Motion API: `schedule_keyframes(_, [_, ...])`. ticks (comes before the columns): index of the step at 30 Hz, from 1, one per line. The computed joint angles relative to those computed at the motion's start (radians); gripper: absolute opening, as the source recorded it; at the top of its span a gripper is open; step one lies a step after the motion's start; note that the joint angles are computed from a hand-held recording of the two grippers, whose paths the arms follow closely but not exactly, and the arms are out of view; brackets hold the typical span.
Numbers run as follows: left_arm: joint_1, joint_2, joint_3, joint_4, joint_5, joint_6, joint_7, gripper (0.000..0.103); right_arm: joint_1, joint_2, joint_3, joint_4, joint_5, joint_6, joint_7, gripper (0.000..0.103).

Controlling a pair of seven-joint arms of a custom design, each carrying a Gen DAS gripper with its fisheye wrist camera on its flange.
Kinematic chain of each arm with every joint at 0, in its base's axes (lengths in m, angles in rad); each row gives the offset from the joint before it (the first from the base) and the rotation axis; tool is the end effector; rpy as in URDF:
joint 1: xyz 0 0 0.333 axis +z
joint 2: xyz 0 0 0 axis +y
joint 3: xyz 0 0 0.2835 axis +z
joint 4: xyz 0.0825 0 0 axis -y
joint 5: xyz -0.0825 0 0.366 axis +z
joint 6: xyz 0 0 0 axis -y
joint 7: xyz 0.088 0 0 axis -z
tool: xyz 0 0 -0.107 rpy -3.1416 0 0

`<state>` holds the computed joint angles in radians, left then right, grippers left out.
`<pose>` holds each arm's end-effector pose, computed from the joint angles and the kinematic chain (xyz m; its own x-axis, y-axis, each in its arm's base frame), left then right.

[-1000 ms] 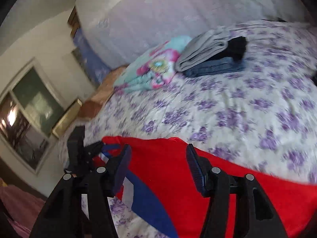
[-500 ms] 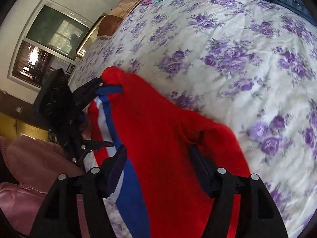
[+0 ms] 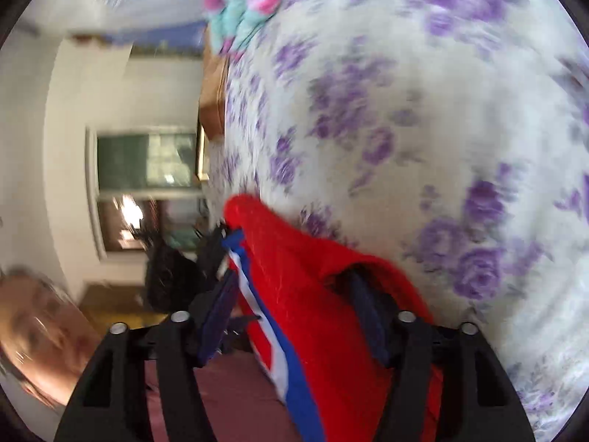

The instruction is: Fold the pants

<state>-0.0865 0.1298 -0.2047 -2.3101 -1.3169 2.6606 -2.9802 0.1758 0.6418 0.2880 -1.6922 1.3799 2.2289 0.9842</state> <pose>0.4971 -0.1208 0.2789 -0.7869 -0.6040 0.1261 -0.5202 0.5395 -0.6621 0.5806 0.3026 0.2394 -0.0373 -0.3851 -0.9221 -0.9991 -0.0038 0.0420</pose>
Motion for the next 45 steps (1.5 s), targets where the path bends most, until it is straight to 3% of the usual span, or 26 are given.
schedule_keyframes(3, [0.0,0.0,0.0,-0.001,0.0,0.0,0.0,0.099,-0.012,-0.011,0.007,-0.036,0.061,0.017,0.028,0.045])
schedule_keyframes(5, [-0.001,0.0,0.0,0.0,-0.001,0.002,0.001,0.099,0.001,-0.012,-0.001,-0.046,0.061,0.046,0.079,0.026])
schedule_keyframes(8, [-0.002,-0.001,-0.001,-0.001,-0.002,0.006,0.001,0.099,0.026,-0.003,-0.01,-0.033,0.026,0.081,0.154,0.015])
schedule_keyframes(12, [-0.002,0.001,-0.001,0.0,-0.001,0.006,0.001,0.099,0.055,0.004,-0.021,0.012,-0.09,0.078,0.191,0.02])
schedule_keyframes(15, [-0.002,0.0,0.0,0.0,-0.001,0.006,0.002,0.099,0.076,-0.008,-0.033,0.025,-0.165,0.107,0.21,0.013])
schedule_keyframes(22, [0.001,0.005,0.0,0.007,-0.004,0.008,0.005,0.099,0.043,0.001,-0.006,0.055,-0.106,0.182,0.032,0.01])
schedule_keyframes(26, [-0.004,0.007,-0.005,0.005,-0.007,0.026,0.013,0.099,0.008,0.11,0.003,0.143,-0.1,0.105,0.087,0.008])
schedule_keyframes(29, [0.0,0.007,-0.002,0.008,-0.008,0.017,0.012,0.099,-0.009,0.108,0.016,0.147,-0.101,0.085,0.088,0.009])
schedule_keyframes(31, [0.004,0.005,0.0,0.009,-0.013,0.008,0.009,0.099,0.031,0.041,-0.011,0.103,-0.165,0.152,0.096,0.015])
schedule_keyframes(34, [0.015,0.005,0.008,0.017,-0.014,-0.02,-0.012,0.099,0.134,-0.103,-0.087,-0.026,-0.326,0.365,0.175,0.024])
schedule_keyframes(35, [0.017,0.005,0.009,0.018,-0.013,-0.029,-0.017,0.099,0.137,-0.136,-0.078,-0.06,-0.326,0.412,0.151,0.024])
schedule_keyframes(38, [0.012,0.004,0.004,0.014,-0.017,-0.008,-0.007,0.099,0.078,-0.163,0.001,-0.08,-0.198,0.345,-0.043,0.024])
schedule_keyframes(41, [0.005,0.003,0.0,0.009,-0.026,0.015,0.007,0.099,0.142,-0.137,-0.043,-0.046,-0.337,0.297,-0.023,0.02])
schedule_keyframes(42, [0.005,0.004,0.0,0.01,-0.025,0.015,0.005,0.099,0.19,-0.116,-0.085,-0.029,-0.441,0.318,0.058,0.018])
schedule_keyframes(43, [0.005,0.003,0.0,0.01,-0.025,0.011,0.007,0.099,0.228,-0.099,-0.122,-0.021,-0.525,0.35,0.134,0.006])
schedule_keyframes(44, [0.005,0.002,0.0,0.008,-0.026,0.011,0.01,0.099,0.255,-0.088,-0.144,-0.025,-0.594,0.408,0.172,0.0])
schedule_keyframes(45, [0.003,-0.002,-0.002,0.004,-0.031,0.014,0.02,0.099,0.247,-0.082,-0.131,-0.034,-0.594,0.471,0.142,0.0])
